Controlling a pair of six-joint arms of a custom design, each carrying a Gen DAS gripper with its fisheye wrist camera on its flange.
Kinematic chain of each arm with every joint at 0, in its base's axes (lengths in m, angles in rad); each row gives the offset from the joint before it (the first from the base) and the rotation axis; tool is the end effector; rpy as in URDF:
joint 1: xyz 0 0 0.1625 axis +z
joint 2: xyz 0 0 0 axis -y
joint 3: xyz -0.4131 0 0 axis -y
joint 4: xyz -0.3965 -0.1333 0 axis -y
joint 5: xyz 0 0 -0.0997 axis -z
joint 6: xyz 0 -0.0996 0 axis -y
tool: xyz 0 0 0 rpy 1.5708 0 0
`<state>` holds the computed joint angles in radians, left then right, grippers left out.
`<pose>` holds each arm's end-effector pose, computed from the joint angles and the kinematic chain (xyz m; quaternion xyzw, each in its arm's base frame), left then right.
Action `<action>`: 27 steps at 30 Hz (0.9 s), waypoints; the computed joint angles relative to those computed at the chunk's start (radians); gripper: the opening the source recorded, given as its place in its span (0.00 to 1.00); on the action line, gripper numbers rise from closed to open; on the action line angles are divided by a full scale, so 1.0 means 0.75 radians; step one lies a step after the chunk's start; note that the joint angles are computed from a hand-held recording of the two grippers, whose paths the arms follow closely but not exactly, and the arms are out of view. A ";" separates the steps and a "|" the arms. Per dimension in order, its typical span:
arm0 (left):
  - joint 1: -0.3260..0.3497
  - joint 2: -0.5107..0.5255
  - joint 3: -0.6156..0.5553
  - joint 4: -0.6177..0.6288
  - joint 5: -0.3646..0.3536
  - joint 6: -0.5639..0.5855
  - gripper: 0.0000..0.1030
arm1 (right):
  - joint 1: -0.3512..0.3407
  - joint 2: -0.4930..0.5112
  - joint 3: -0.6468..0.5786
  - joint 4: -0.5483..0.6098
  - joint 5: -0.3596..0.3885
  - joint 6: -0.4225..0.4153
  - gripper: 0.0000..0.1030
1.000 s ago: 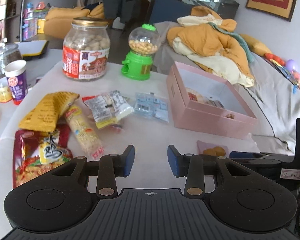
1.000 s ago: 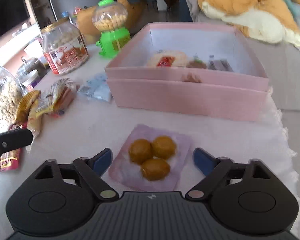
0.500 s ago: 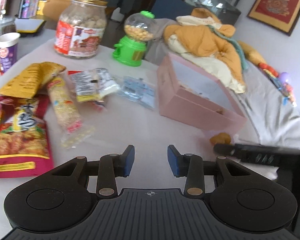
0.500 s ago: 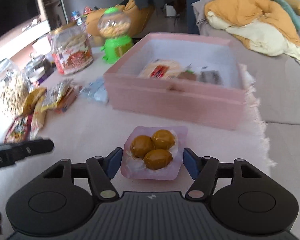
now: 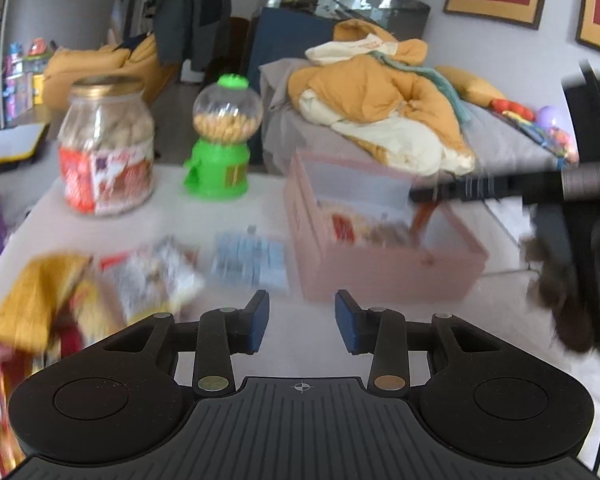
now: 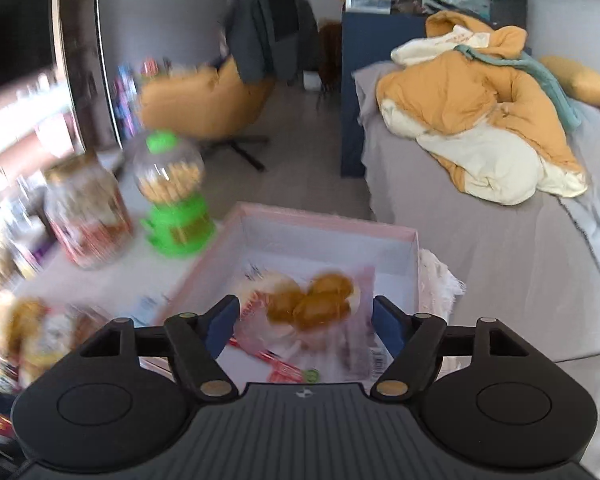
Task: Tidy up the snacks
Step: 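Lower the red egg pouch into the pink box and open the right tool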
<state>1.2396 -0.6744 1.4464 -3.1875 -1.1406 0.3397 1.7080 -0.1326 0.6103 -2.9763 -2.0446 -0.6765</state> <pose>-0.0755 -0.7573 0.1583 0.2107 0.8702 -0.3996 0.1964 0.2091 -0.8719 0.0615 0.2476 -0.8399 0.3633 0.3182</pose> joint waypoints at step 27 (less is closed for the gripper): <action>0.112 0.118 -0.320 0.490 -0.119 0.038 0.33 | -0.022 -0.271 0.702 -0.378 0.006 0.081 0.84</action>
<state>1.3240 -0.5856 1.2066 -2.8202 -1.2298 0.3680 1.6913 -0.3358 1.1365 -3.2601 -2.0405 -0.6158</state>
